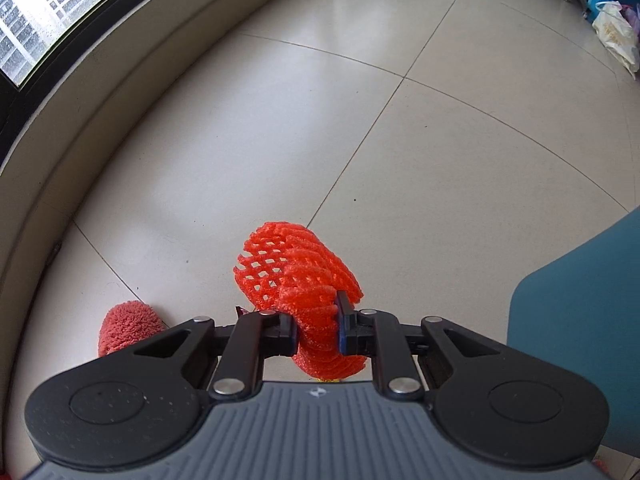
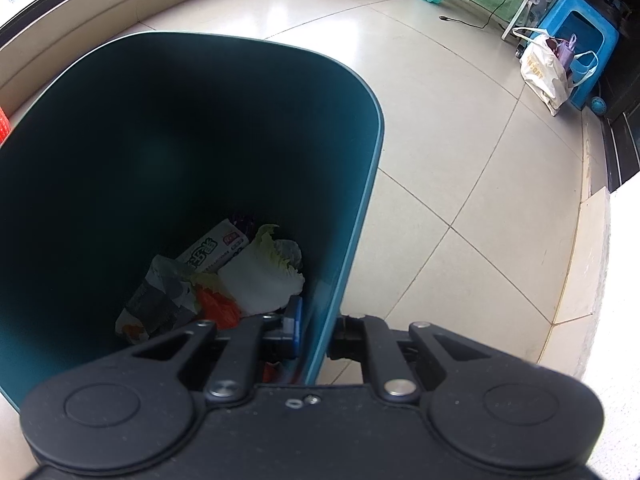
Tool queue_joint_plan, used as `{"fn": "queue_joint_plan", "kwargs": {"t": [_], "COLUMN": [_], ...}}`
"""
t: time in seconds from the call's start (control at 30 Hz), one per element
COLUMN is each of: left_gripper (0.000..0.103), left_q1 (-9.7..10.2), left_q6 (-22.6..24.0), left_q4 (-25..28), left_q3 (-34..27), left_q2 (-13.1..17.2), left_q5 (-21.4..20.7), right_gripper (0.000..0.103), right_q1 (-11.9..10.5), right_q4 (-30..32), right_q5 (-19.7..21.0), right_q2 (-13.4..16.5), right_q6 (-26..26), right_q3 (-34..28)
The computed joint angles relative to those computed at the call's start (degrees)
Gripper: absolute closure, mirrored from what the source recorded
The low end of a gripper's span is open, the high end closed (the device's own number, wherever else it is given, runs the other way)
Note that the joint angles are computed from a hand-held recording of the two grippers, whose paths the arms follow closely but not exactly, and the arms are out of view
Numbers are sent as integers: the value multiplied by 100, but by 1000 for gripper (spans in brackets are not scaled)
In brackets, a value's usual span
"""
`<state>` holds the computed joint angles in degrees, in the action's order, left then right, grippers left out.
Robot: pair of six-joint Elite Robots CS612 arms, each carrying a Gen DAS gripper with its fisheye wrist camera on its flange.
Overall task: Collect trash
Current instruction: 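Carry the orange foam net with the left tool into the wastebasket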
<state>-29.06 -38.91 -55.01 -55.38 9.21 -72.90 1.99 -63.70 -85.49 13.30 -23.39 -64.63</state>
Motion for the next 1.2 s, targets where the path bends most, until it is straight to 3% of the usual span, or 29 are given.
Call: {"fn": "queue_joint_plan", "kwargs": {"t": [0.63,0.8,1.2], "left_gripper": [87,87,87], "left_q1": [-620,-777,-928], "left_q6": [1530,1771,2107], "left_q4": [-1497,-1949,-2362], "left_q3": [489,1339,3330], "left_q2": [-512,-891,-1535], "left_q5": [-502,-777,-1111], "right_gripper": [93,93,92], "right_q1": [-145,-150,-197], "right_q4": [-43,-55,20], "right_q5": [467,490,630], "right_q2": [1,15,95], "right_q6": [18,39,14], "right_q3": [-201,-232,-402]}}
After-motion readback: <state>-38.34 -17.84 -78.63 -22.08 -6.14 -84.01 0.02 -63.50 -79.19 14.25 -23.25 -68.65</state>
